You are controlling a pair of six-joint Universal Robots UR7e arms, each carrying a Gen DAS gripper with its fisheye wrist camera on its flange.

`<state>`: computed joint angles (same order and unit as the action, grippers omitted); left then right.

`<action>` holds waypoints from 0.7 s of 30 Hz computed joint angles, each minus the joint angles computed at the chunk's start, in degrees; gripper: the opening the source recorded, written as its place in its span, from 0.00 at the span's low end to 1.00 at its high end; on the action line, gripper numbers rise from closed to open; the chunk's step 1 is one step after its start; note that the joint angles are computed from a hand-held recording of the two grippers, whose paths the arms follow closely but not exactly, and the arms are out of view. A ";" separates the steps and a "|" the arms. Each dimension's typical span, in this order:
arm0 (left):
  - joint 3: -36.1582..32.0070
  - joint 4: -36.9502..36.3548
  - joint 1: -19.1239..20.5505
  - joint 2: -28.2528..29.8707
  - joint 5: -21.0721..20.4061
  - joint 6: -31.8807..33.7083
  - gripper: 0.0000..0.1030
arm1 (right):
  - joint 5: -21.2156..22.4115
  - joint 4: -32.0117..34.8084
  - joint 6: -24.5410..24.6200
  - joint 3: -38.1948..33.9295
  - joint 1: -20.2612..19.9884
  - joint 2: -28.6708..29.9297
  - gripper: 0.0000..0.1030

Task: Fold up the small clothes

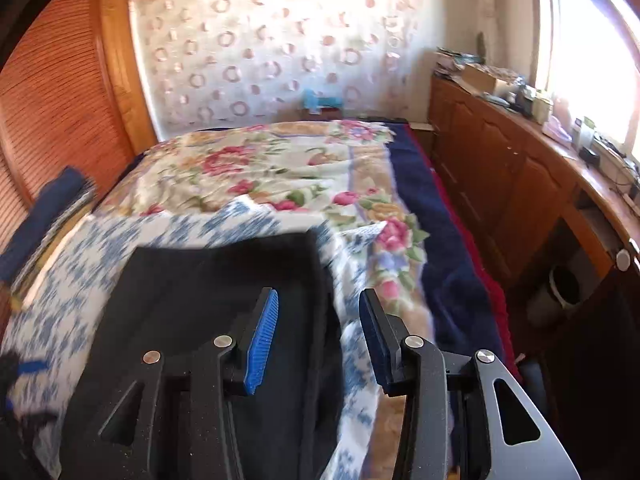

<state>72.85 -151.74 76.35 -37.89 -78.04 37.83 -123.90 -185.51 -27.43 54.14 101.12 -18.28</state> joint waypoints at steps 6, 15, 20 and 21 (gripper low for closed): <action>1.59 0.41 -0.29 -0.71 0.49 0.79 0.73 | 3.65 -9.81 -1.80 14.70 -0.44 -3.17 0.62; 4.22 7.71 -0.37 -3.43 -0.72 1.96 0.54 | 2.32 -16.31 -5.05 23.47 -0.39 -3.91 0.62; 5.64 12.13 -0.18 -4.77 -2.95 1.70 0.51 | 3.46 -17.98 -3.95 26.61 0.52 -5.04 0.62; 5.67 13.36 -0.18 -4.73 -3.19 1.72 0.47 | 3.80 -18.62 -4.04 27.26 0.56 -5.14 0.62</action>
<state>78.52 -138.38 76.17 -42.62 -81.22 39.55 -120.09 -204.13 -31.48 81.40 101.68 -23.42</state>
